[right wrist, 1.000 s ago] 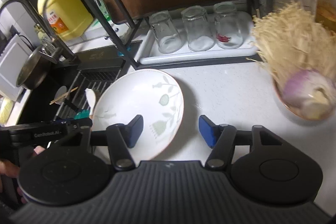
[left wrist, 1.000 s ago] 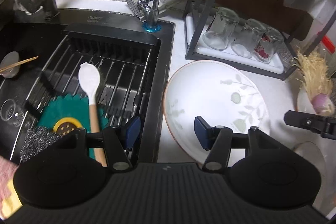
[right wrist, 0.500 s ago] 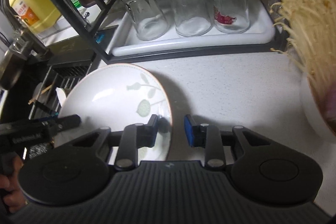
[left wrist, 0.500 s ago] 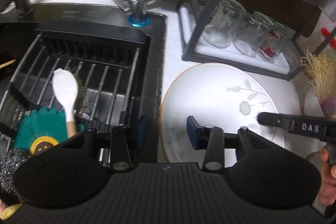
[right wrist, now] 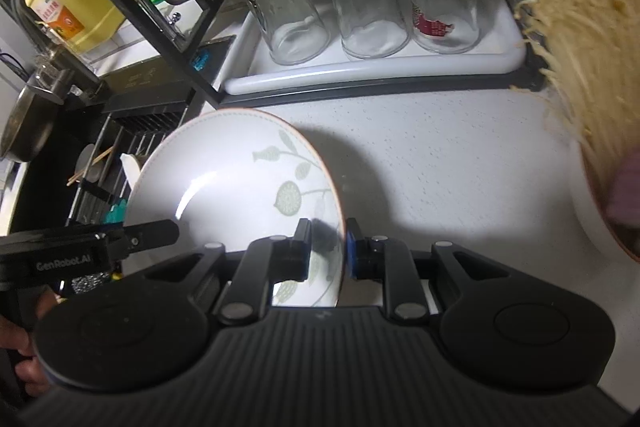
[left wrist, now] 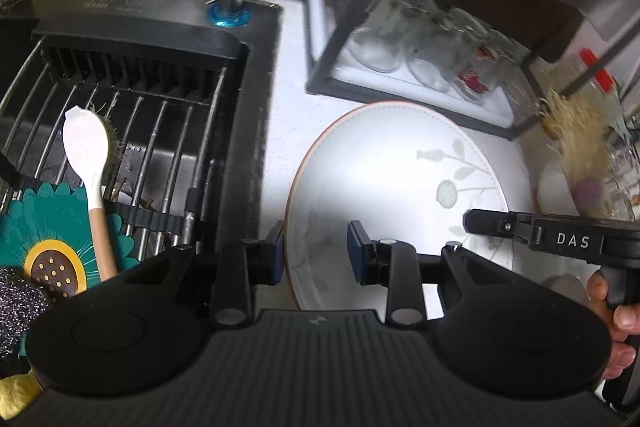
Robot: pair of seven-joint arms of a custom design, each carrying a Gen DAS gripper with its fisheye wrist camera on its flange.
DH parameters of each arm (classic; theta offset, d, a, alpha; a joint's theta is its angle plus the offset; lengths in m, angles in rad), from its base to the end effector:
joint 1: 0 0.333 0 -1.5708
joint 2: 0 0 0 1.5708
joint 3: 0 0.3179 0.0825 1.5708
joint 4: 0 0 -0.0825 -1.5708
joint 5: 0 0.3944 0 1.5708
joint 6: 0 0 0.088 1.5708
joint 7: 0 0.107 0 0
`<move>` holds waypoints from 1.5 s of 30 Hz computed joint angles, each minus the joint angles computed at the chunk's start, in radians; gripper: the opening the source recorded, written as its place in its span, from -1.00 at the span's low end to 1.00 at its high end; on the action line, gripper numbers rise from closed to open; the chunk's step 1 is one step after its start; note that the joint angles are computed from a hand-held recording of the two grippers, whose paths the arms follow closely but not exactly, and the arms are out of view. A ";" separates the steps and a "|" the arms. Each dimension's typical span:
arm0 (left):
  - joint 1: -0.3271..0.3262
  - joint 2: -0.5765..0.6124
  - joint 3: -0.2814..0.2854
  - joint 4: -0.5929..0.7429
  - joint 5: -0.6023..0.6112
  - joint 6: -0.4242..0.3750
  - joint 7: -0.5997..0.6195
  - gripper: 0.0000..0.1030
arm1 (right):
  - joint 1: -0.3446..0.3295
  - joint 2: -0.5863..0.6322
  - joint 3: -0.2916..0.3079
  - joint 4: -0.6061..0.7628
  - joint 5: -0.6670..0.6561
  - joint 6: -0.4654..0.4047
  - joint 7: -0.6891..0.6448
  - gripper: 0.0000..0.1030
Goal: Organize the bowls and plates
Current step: 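Lift the second plate and lower it onto the plate stack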
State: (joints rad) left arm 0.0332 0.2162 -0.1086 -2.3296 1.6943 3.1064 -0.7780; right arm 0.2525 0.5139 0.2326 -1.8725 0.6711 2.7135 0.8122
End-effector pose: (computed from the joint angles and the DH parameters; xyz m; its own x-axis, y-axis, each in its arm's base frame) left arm 0.4841 -0.1210 0.2513 0.4590 -0.8208 0.3399 -0.6856 -0.5706 -0.4521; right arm 0.6093 0.2825 0.2660 0.6130 -0.7365 -0.2861 -0.7645 -0.4613 -0.4503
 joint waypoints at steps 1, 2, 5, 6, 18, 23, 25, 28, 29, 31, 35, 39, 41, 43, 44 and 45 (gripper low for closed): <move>-0.002 -0.008 -0.002 -0.003 -0.004 0.004 0.001 -0.30 | -0.001 -0.014 -0.003 -0.014 0.000 0.001 0.002 -0.60; -0.005 -0.017 -0.005 -0.007 -0.014 0.006 0.007 -0.30 | -0.003 -0.028 -0.005 -0.027 0.001 0.002 0.004 -0.60; -0.025 -0.054 -0.008 -0.024 -0.044 -0.001 0.024 -0.30 | -0.025 -0.073 0.000 -0.066 0.038 -0.009 -0.012 -0.60; -0.032 -0.066 -0.009 -0.030 -0.058 -0.002 0.031 -0.30 | -0.032 -0.090 0.002 -0.080 0.054 -0.015 -0.022 -0.60; -0.099 -0.189 -0.029 -0.091 -0.361 -0.017 0.195 -0.30 | -0.061 -0.275 -0.058 -0.197 0.262 -0.109 -0.203 -0.60; -0.134 -0.183 -0.044 -0.067 -0.547 -0.030 0.383 -0.30 | -0.067 -0.329 -0.098 -0.223 0.312 -0.126 -0.276 -0.60; -0.154 -0.175 -0.043 -0.040 -0.517 -0.041 0.348 -0.30 | -0.070 -0.353 -0.112 -0.240 0.333 -0.123 -0.297 -0.60; -0.177 -0.154 -0.042 -0.013 -0.518 -0.041 0.319 -0.30 | -0.071 -0.382 -0.131 -0.269 0.358 -0.112 -0.313 -0.60; -0.185 -0.147 -0.045 -0.009 -0.539 -0.046 0.334 -0.30 | -0.072 -0.392 -0.137 -0.280 0.368 -0.108 -0.323 -0.60; -0.195 -0.127 -0.056 -0.006 -0.643 -0.047 0.427 -0.30 | -0.073 -0.406 -0.147 -0.302 0.388 -0.099 -0.336 -0.60; -0.209 -0.099 -0.098 -0.014 -0.907 -0.060 0.677 -0.30 | -0.077 -0.414 -0.166 -0.337 0.384 -0.091 -0.327 -0.60; -0.214 -0.068 -0.136 -0.006 -1.096 -0.078 0.863 -0.30 | -0.085 -0.426 -0.178 -0.385 0.376 -0.082 -0.333 -0.60; -0.221 -0.049 -0.146 0.005 -1.160 -0.091 0.927 -0.30 | -0.091 -0.432 -0.185 -0.408 0.371 -0.080 -0.331 -0.60; -0.252 -0.033 -0.130 0.019 -1.181 -0.105 0.934 -0.30 | -0.097 -0.439 -0.192 -0.430 0.368 -0.080 -0.327 -0.60; -0.269 -0.023 -0.121 0.031 -1.188 -0.119 0.943 -0.30 | -0.100 -0.440 -0.195 -0.438 0.371 -0.082 -0.323 -0.60; -0.284 -0.012 -0.116 0.043 -1.198 -0.137 0.958 -0.30 | -0.105 -0.440 -0.198 -0.445 0.378 -0.087 -0.318 -0.60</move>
State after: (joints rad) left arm -0.2504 0.2040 -0.2242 -2.2871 0.4966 2.9695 0.1799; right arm 0.1478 0.0740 0.0345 -2.3173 1.0486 2.6263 0.4944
